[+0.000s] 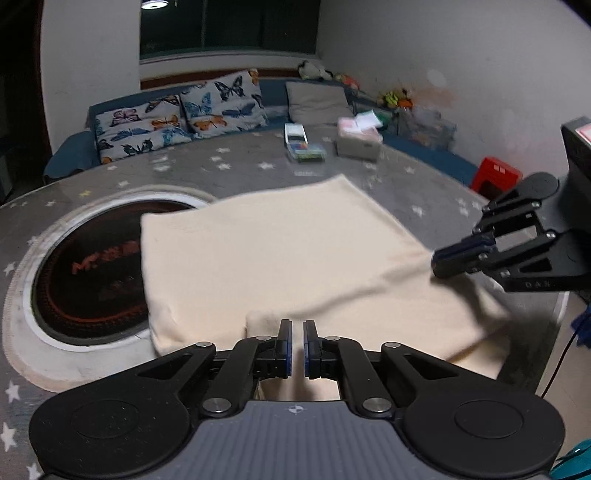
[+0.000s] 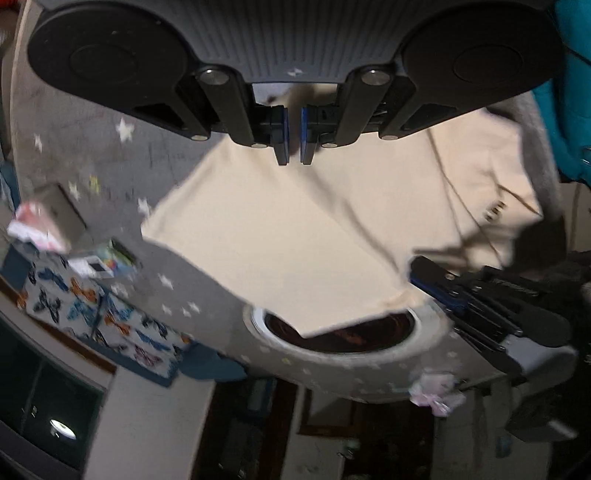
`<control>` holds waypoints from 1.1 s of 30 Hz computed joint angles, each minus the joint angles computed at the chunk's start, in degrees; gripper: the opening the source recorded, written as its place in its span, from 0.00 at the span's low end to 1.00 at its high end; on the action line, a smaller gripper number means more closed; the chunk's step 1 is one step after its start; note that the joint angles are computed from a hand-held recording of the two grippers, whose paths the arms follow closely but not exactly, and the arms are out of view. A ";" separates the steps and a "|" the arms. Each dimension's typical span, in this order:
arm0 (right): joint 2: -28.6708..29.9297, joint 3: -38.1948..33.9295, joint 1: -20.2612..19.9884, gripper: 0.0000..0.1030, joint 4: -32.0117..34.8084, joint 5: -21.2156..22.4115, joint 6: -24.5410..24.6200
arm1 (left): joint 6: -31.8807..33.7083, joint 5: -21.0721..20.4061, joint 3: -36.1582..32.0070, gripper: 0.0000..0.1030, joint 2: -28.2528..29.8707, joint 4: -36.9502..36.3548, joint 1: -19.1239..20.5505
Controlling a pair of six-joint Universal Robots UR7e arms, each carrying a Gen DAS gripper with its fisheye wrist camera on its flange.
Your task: Fold clothes
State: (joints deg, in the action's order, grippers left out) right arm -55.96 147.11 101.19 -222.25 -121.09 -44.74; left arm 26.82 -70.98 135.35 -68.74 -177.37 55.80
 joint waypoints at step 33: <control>7.08 7.03 12.25 0.29 -9.48 -11.20 14.48 | 17.20 -7.44 8.78 0.42 -18.22 12.66 1.57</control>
